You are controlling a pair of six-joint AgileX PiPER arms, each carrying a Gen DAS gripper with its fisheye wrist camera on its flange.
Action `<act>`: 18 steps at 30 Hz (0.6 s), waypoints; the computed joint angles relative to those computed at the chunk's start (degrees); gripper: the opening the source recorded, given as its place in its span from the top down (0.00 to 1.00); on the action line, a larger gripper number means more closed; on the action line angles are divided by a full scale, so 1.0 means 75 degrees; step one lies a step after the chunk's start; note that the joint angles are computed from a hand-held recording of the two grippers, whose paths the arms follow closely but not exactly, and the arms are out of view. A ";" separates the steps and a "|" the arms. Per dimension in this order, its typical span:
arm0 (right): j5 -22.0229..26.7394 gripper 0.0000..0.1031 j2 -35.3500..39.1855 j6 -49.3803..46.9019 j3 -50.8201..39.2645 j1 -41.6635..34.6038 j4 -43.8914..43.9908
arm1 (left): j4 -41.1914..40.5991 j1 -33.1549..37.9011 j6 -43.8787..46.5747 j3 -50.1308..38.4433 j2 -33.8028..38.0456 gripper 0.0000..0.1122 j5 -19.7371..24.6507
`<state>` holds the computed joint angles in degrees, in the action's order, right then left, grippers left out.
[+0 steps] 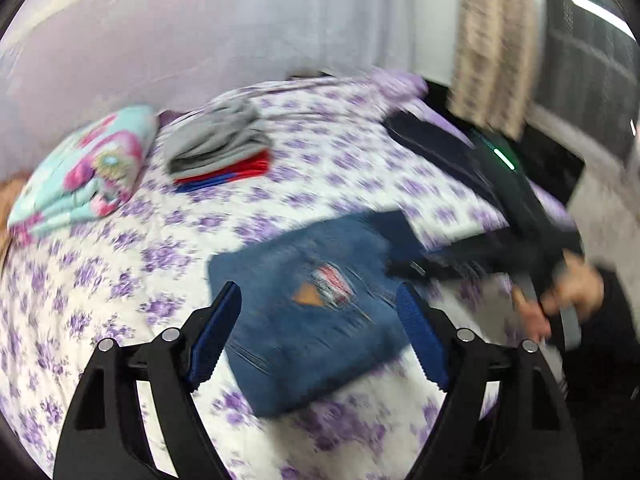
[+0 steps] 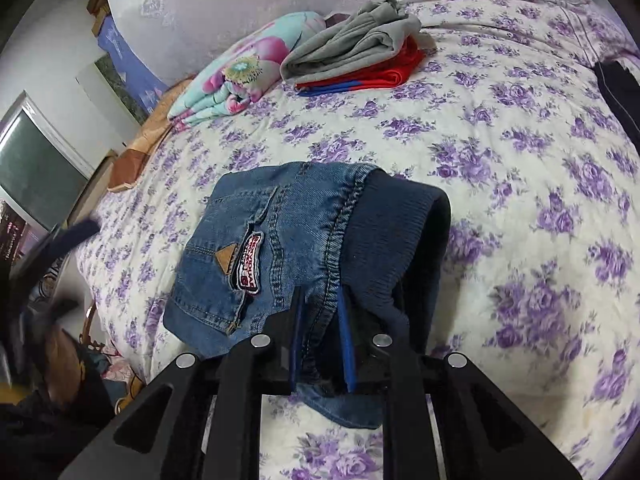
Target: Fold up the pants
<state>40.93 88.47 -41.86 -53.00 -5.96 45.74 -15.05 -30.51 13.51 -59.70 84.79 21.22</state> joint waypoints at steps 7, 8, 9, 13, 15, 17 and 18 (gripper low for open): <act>-0.0604 0.84 -0.0217 -0.0054 0.0328 0.0258 0.0024 | -0.3095 0.0887 0.2071 -0.1503 0.2250 0.87 0.1786; -0.0582 0.84 -0.0099 0.0036 0.0203 0.0272 -0.0032 | -0.3388 0.0919 0.2329 -0.1488 0.2496 0.94 0.1978; -0.0484 0.84 -0.0066 0.0411 0.0055 0.0329 -0.0347 | -0.3466 0.0883 0.2396 -0.1370 0.2618 0.94 0.1931; -0.0008 0.81 -0.0164 0.2901 -0.1149 0.1470 -0.2700 | -0.4779 0.0895 0.3572 -0.0490 0.2544 0.94 0.1136; -0.0045 0.81 -0.0137 0.2967 -0.1665 0.1963 -0.2854 | -0.4990 0.1014 0.3726 -0.0517 0.2554 0.94 0.1342; 0.0235 0.81 0.0626 0.3587 -0.2882 0.2579 -0.3433 | -0.4943 0.0986 0.3679 -0.0477 0.2520 0.94 0.1308; 0.0672 0.81 0.1065 0.3645 -0.3482 0.2638 -0.3442 | -0.4815 0.0926 0.3554 -0.0454 0.2470 0.94 0.1239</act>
<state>45.97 96.45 -14.52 -79.12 13.82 19.93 -51.16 -23.57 40.16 -63.11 103.31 30.51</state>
